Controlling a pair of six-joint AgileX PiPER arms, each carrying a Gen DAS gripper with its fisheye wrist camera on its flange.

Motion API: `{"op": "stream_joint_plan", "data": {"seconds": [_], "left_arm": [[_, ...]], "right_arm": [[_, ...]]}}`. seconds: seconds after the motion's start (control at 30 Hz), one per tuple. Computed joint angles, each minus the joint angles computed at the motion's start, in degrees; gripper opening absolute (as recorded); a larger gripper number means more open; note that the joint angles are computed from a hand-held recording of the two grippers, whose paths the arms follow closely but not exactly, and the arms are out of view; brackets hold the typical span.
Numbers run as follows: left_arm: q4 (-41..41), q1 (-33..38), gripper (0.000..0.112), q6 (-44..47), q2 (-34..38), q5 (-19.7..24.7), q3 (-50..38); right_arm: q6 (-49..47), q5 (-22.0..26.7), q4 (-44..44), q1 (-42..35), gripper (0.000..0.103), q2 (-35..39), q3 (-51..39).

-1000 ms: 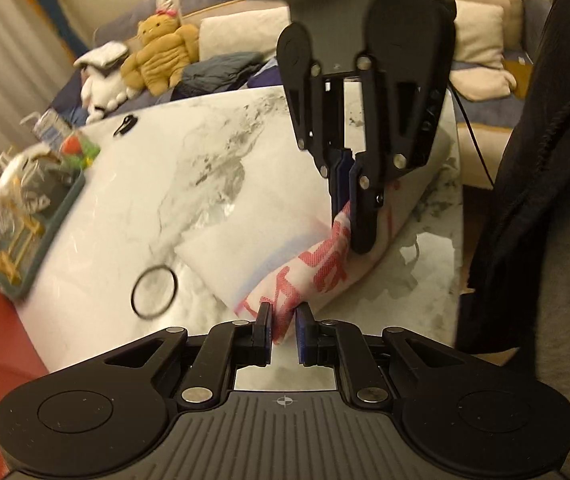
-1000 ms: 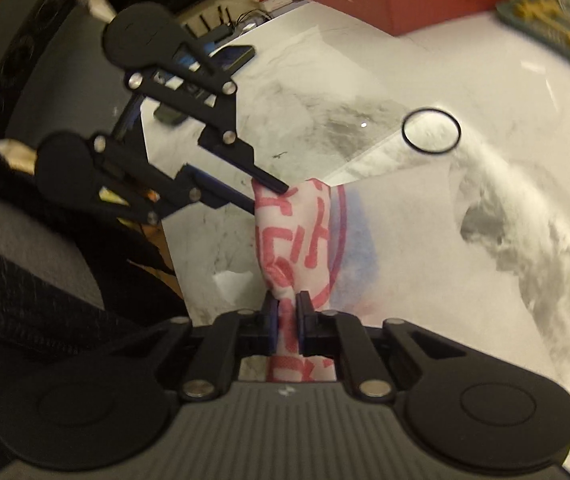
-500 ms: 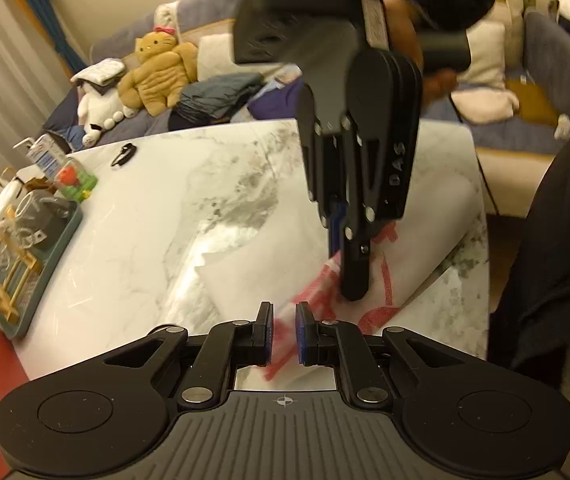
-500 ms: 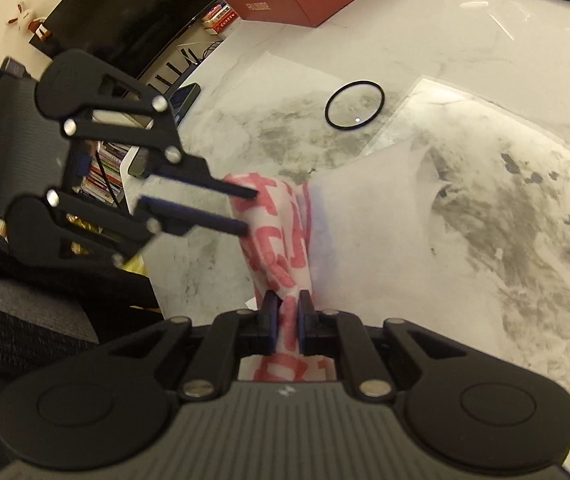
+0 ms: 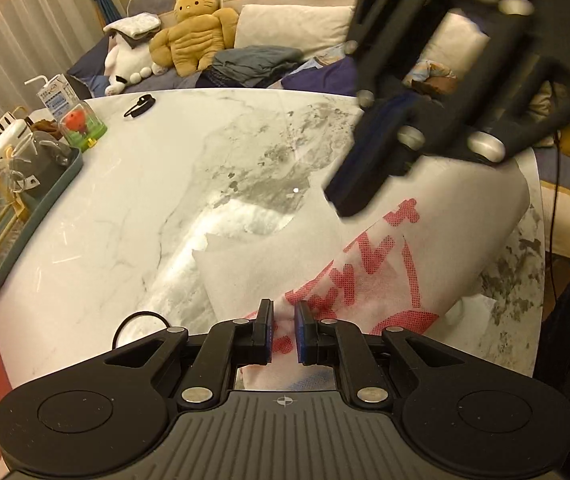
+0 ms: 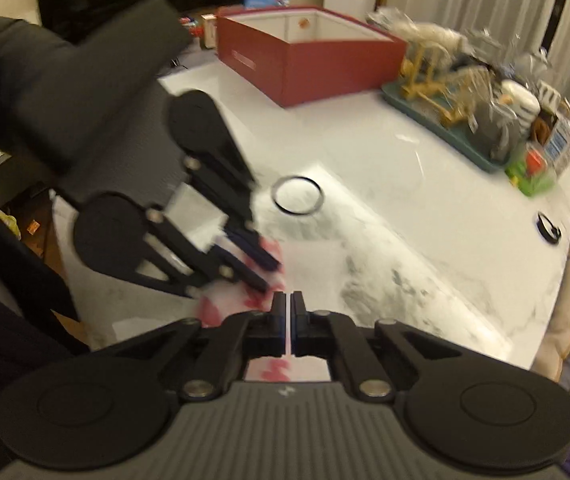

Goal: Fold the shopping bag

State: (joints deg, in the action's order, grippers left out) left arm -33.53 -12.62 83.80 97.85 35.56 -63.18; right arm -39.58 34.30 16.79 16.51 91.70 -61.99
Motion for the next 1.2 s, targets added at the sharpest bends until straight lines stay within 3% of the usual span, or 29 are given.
{"op": "stream_joint_plan", "data": {"seconds": [0.13, 0.2, 0.3, 0.4, 0.5, 0.53, 0.57, 0.63, 0.7, 0.77, 0.83, 0.87, 0.93, 1.0, 1.1, 1.2], "left_arm": [[4.5, -0.9, 0.01, -19.0, -2.2, -0.4, 1.8], [3.6, 0.2, 0.01, -23.0, -3.6, 1.2, 3.4], [4.0, 0.6, 0.01, -23.8, -3.1, 2.9, 2.4], [5.8, 2.6, 0.01, -29.7, 1.3, 11.6, -5.3], [6.8, 3.6, 0.01, -33.2, 5.9, 18.8, -12.6], [7.3, 3.8, 0.01, -34.2, 6.8, 20.8, -14.2], [7.9, 3.7, 0.01, -35.2, 7.6, 22.4, -15.7], [8.6, 3.7, 0.01, -37.3, 8.7, 24.4, -17.5], [9.0, 3.7, 0.01, -39.9, 9.9, 26.0, -19.3], [8.9, 3.9, 0.01, -41.9, 11.1, 27.4, -20.8], [7.8, 4.5, 0.01, -42.9, 12.3, 28.1, -21.7], [7.0, 4.9, 0.01, -43.4, 13.0, 28.4, -22.1], [5.4, 5.6, 0.01, -44.5, 14.5, 28.9, -22.9], [4.1, 6.5, 0.01, -44.9, 14.6, 29.3, -21.9], [3.4, 7.9, 0.01, -43.6, 11.9, 27.5, -16.8], [0.5, 10.1, 0.01, -36.2, 6.9, 20.6, -8.8]], "right_arm": [[19.7, -5.8, -21.8, 7.4, 0.001, 1.2, 6.0], [24.9, -3.7, -25.4, 9.0, 0.001, 1.0, 5.5], [19.8, -3.6, -20.2, 7.9, 0.002, 1.5, 5.2], [7.3, -3.2, -13.8, 5.5, 0.003, 0.8, 5.1], [-7.7, 0.3, -5.4, 4.0, 0.025, -1.7, 4.7], [-11.2, 1.8, -4.5, 4.2, 0.036, -2.7, 4.8], [-12.4, 2.3, -5.3, 4.7, 0.037, -2.3, 4.8], [-10.6, 3.5, -9.8, 6.7, 0.027, -0.9, 4.1], [-7.1, -1.6, -17.5, 9.2, 0.027, -0.8, 7.3], [-1.9, -9.5, -27.7, 11.6, 0.039, -2.2, 12.4], [1.6, -13.3, -34.6, 12.0, 0.044, -3.0, 15.1], [1.0, -13.8, -34.7, 11.5, 0.041, -2.9, 15.4], [-6.0, -13.5, -28.5, 9.2, 0.021, -2.5, 15.2], [-14.7, -6.4, -17.1, 5.8, 0.019, -0.1, 9.5], [-19.8, 10.8, 0.1, -3.3, 0.016, 8.1, -4.9], [-19.6, 27.9, 13.2, -14.1, 0.015, 18.9, -18.5]]}}
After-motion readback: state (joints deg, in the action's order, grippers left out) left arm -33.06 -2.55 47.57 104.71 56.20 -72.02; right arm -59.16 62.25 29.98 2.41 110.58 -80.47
